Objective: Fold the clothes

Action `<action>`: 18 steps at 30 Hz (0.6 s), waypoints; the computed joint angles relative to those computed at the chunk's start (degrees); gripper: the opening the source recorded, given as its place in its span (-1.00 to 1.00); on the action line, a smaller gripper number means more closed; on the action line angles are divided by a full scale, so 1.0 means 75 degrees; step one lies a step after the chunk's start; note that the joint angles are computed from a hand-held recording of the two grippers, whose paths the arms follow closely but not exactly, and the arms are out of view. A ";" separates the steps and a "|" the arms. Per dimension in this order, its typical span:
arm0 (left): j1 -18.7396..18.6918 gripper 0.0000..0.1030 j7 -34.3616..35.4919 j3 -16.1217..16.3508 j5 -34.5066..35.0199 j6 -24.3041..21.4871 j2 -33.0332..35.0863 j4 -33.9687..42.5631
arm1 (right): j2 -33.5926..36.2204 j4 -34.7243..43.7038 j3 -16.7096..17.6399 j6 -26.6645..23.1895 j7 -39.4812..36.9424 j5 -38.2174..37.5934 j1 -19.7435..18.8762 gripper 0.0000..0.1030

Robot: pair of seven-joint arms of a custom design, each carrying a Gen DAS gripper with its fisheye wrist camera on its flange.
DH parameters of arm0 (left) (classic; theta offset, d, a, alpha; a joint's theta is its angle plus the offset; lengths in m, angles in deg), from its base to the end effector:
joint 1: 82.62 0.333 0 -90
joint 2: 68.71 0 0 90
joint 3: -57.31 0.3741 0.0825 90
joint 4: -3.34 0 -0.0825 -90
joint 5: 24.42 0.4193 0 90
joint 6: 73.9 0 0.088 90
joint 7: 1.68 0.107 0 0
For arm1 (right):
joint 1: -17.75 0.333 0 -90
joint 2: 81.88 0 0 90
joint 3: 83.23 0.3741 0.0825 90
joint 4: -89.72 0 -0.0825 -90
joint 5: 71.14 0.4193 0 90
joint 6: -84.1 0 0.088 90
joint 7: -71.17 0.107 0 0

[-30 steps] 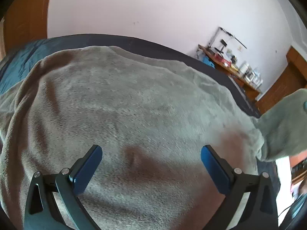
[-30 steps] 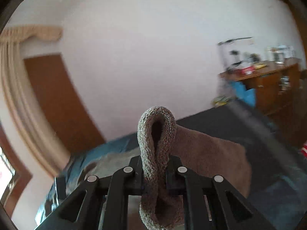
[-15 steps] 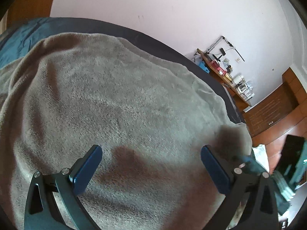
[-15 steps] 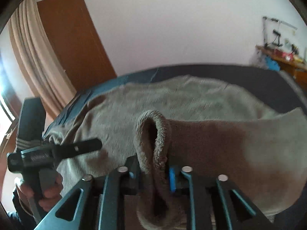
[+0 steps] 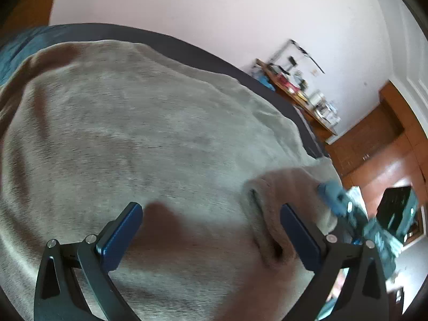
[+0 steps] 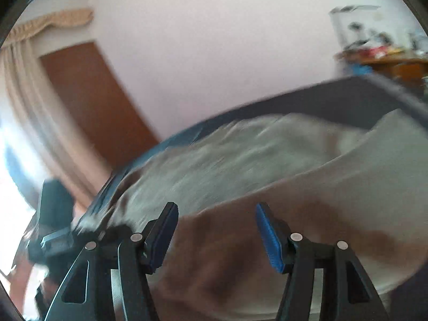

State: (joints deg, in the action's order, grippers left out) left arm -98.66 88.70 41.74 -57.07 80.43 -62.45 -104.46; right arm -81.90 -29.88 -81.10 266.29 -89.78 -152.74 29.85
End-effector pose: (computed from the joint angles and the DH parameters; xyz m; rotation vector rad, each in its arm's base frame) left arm 0.5863 -0.3305 0.5728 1.8885 -2.1243 1.2132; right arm 0.5441 0.2319 0.5325 -1.3323 1.6439 -0.4709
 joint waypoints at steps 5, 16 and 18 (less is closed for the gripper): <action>0.0005 1.00 0.1272 -0.0242 -0.0867 -0.0080 0.0084 0.0118 | -0.0681 -0.0354 0.0425 -0.3007 -0.0204 0.0012 0.0217 0.20; 0.0212 0.24 0.1125 -0.0206 -0.1793 -0.2347 0.0733 0.1276 | -0.1016 -0.0429 0.0665 -0.3685 0.0126 -0.1015 0.0339 0.21; 0.0274 0.02 0.1058 -0.0239 -0.2004 -0.2717 0.0837 0.1490 | -0.1043 -0.0421 0.0657 -0.3669 0.0181 -0.1027 0.0357 0.21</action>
State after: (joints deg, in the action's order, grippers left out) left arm -96.61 96.64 39.95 -72.10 60.05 -56.17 -93.28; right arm -89.72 -33.04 -76.17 238.77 -88.42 -160.44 32.53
